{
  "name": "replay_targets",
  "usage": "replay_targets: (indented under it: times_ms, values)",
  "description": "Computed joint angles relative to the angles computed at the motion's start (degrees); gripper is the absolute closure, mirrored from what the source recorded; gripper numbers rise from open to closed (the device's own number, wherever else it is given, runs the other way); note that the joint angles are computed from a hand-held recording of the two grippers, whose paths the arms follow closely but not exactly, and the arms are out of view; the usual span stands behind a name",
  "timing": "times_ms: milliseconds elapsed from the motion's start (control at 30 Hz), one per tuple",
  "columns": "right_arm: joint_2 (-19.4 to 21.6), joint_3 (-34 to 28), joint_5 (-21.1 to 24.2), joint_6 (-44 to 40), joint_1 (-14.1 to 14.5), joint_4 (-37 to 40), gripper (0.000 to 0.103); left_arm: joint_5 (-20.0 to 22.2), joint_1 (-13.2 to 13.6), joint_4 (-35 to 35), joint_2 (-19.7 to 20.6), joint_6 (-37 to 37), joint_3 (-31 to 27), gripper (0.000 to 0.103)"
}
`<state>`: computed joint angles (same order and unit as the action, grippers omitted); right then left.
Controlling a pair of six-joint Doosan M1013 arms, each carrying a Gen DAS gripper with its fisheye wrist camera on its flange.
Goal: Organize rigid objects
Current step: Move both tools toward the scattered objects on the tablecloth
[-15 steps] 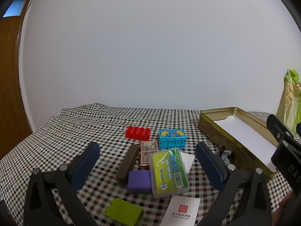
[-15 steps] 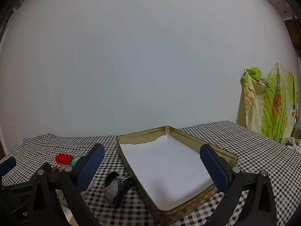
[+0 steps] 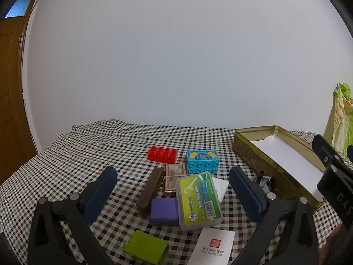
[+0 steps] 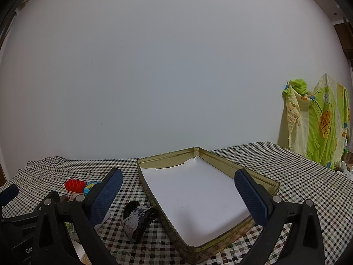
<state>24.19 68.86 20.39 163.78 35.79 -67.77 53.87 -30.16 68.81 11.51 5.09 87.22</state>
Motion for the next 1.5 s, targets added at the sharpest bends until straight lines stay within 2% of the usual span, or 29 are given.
replay_targets:
  times_ms: [267,300,1033,1067,1100,1200,1333,1500]
  values:
    - [-0.3,0.66,-0.43,0.53,-0.15,-0.53,0.0,0.31,-0.27,0.38,-0.05,-0.16,0.26,0.0]
    - [-0.3,0.66,-0.47,0.48,-0.17,-0.5,0.0,1.3,-0.39,0.47,0.16,-0.56,0.03,0.0]
    - [-0.32,0.68,-0.68,-0.37,-0.31,-0.06,0.0,1.16,-0.14,-1.04,0.0,-1.04,0.19,0.0]
    - [-0.28,0.61,-0.34,-0.03,-0.21,-0.41,0.0,1.18,-0.18,-0.96,-0.02,-1.15,0.23,0.0]
    - [0.1,0.12,3.01,2.95,0.27,-3.69,0.0,1.22,-0.2,-0.94,-0.03,-1.16,0.23,0.0]
    - [0.28,-0.16,3.44,2.77,0.37,-3.78,0.0,1.31,-0.2,-0.79,-0.15,-1.59,0.41,0.0]
    - [0.28,-0.3,1.06,-2.73,0.1,1.46,0.0,1.06,0.17,-2.2,-0.89,-0.24,0.93,0.0]
    - [-0.02,0.21,-2.69,-7.66,-0.26,6.21,0.0,3.4,1.29,-6.0,-3.19,2.78,2.34,0.0]
